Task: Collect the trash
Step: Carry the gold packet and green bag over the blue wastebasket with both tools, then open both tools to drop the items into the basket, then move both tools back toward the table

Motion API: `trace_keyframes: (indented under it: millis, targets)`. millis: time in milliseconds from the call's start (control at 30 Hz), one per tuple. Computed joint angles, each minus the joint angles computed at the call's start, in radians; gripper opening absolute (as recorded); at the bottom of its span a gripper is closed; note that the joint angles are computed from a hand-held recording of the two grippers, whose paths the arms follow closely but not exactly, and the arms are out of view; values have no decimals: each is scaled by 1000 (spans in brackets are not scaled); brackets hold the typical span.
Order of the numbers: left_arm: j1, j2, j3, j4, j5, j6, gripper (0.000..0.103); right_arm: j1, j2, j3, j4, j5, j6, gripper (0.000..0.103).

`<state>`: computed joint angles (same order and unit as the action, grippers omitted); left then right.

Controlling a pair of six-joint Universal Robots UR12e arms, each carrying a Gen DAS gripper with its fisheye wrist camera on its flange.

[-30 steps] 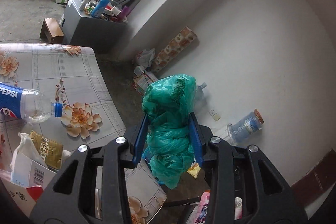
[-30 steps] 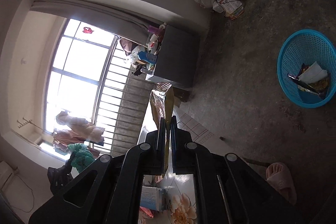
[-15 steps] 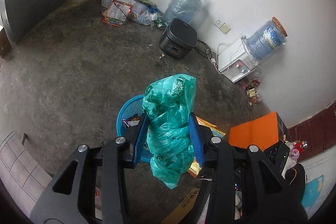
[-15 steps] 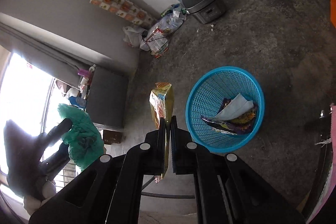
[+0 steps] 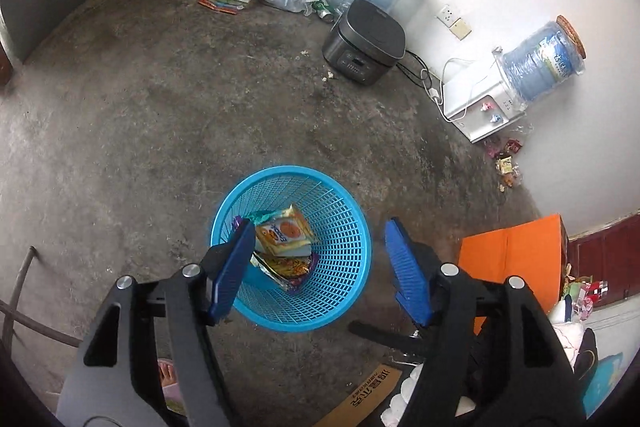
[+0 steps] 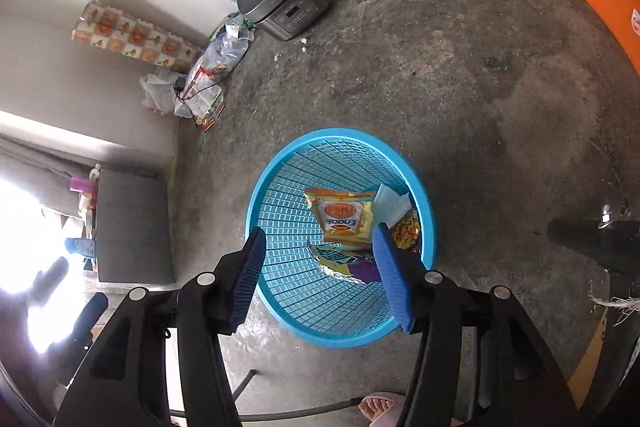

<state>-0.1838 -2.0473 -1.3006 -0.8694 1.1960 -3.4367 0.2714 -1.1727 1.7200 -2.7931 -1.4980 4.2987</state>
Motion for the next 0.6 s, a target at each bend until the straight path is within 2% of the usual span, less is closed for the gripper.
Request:
trace_keyframes:
  millis: [67,200,267,300,333,400,467,600]
  targets:
    - [6,32,-35,70,0,-30,66,13,-14,-2,13,-34,-13,54]
    - [38,112,-124,238,-83,-121,69,58,-44,-39,35,-150,-117,55]
    - [55,167,-180,336,-106,-158,76,89,-60,-62,21,-226,-190,63]
    - [61,199,-208,381,-96,-166,82,108,-68,-72,-1,-271,-232,66]
    - [65,233,-237,420,-75,-169,84,128,-74,-79,-36,-314,-283,72]
    - [76,297,-287,472,-46,-142,85,172,-82,-95,-104,-403,-387,82]
    - [88,362,-335,496,-13,-102,89,212,-84,-112,-169,-458,-502,93]
    - [121,491,-424,518,51,-44,94,275,-79,-142,-274,-506,-709,97]
